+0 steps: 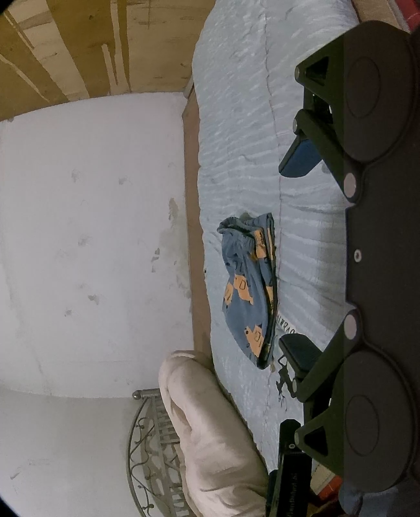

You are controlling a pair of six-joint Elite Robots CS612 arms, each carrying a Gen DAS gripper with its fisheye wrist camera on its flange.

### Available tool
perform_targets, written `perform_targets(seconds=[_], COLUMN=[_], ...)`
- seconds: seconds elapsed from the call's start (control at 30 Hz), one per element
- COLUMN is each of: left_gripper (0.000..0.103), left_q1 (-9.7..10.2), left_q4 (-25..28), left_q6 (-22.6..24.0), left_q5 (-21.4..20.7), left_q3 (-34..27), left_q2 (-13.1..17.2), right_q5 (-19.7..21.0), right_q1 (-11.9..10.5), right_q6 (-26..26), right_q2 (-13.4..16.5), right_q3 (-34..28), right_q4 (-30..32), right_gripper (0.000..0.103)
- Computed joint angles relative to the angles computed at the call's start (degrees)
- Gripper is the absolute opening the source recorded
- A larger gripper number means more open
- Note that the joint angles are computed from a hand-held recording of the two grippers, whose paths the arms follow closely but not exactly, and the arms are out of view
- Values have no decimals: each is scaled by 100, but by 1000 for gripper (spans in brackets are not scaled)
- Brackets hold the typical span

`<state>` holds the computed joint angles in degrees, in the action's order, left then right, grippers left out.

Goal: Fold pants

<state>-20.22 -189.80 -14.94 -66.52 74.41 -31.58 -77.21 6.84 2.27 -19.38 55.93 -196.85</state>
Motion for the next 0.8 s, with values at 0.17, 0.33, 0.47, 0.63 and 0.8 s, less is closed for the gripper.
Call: perform_targets(seconds=[0.17, 0.33, 0.47, 0.63, 0.8], left_gripper=[102, 102, 102, 102, 102], left_q1=[2, 4, 5, -16, -10], left_q4=[33, 59, 59, 105, 164], left_q6=[-27, -62, -75, -100, -172], left_q5=[-11, -3, 2, 109, 67], left_q3=[6, 8, -1, -7, -2], left_q2=[1, -4, -1, -7, -30], right_q5=[7, 5, -3, 4, 7], right_q1=[-2, -2, -2, -4, -5], right_q6=[-9, -14, -14, -22, -30], right_q2=[1, -3, -1, -1, 5], right_q3=[11, 12, 16, 14, -4], right_q4=[21, 41, 40, 49, 78], right_gripper=[102, 102, 102, 102, 102])
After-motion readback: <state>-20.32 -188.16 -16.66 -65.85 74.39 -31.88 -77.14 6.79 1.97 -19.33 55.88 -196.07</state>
